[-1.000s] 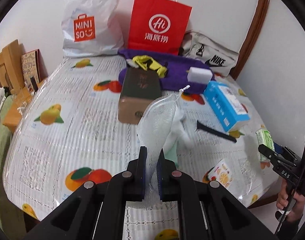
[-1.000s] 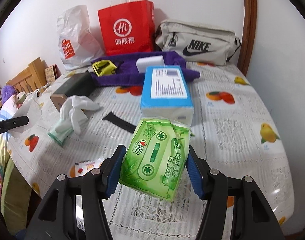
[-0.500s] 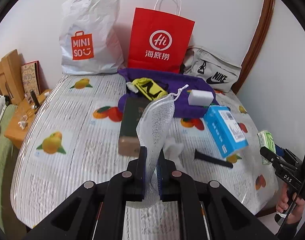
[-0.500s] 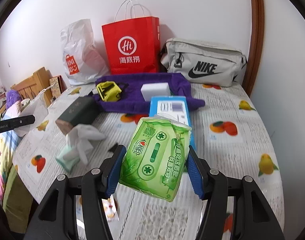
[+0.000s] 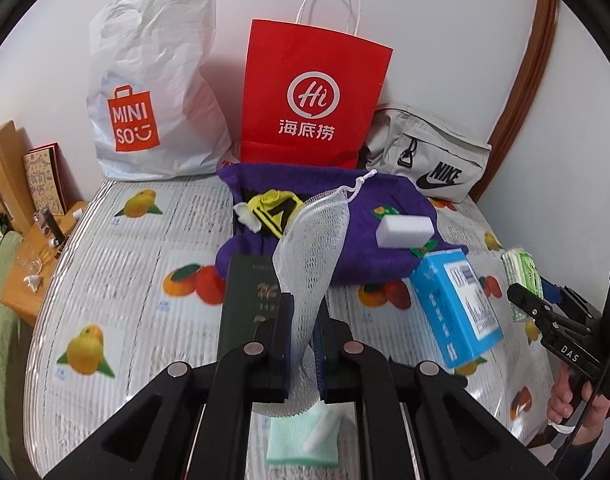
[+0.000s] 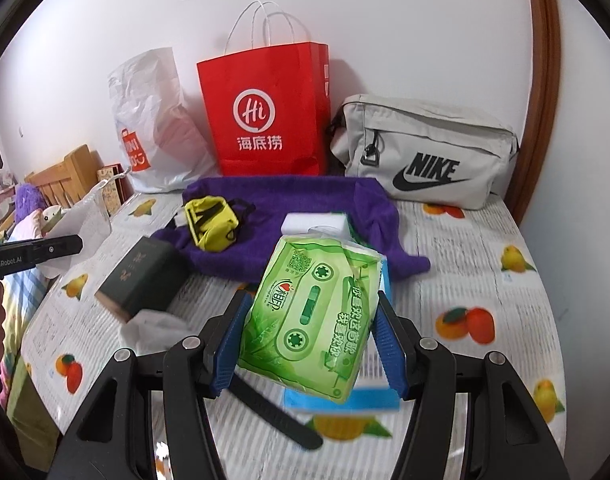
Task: Organize soft objects
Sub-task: 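Carry the mesh bag and wipe packet over the purple towel with both tools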
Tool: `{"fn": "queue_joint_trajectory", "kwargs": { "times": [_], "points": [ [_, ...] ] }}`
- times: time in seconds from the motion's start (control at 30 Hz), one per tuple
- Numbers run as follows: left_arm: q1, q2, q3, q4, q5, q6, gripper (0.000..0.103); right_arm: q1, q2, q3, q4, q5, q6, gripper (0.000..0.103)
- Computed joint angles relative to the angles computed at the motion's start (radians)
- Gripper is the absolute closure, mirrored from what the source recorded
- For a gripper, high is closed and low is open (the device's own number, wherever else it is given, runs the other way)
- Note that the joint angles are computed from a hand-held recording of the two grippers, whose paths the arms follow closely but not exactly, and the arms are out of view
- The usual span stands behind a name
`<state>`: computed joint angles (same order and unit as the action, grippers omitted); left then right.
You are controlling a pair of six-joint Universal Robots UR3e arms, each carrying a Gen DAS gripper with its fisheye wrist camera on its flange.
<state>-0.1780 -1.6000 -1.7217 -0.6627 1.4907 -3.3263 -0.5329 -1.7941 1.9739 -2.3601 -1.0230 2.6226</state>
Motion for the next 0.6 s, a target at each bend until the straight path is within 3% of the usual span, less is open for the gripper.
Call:
{"fn": "queue_joint_trajectory", "kwargs": {
  "times": [0.4, 0.6],
  "points": [
    [0.025, -0.208, 0.217, -0.029, 0.005, -0.011, 0.094, 0.119, 0.336, -0.294, -0.096, -0.072, 0.089, 0.044],
    [0.026, -0.356, 0.386, -0.078, 0.006, -0.012, 0.094, 0.165, 0.533, -0.531, -0.039, -0.086, 0.128, 0.043]
  ]
}}
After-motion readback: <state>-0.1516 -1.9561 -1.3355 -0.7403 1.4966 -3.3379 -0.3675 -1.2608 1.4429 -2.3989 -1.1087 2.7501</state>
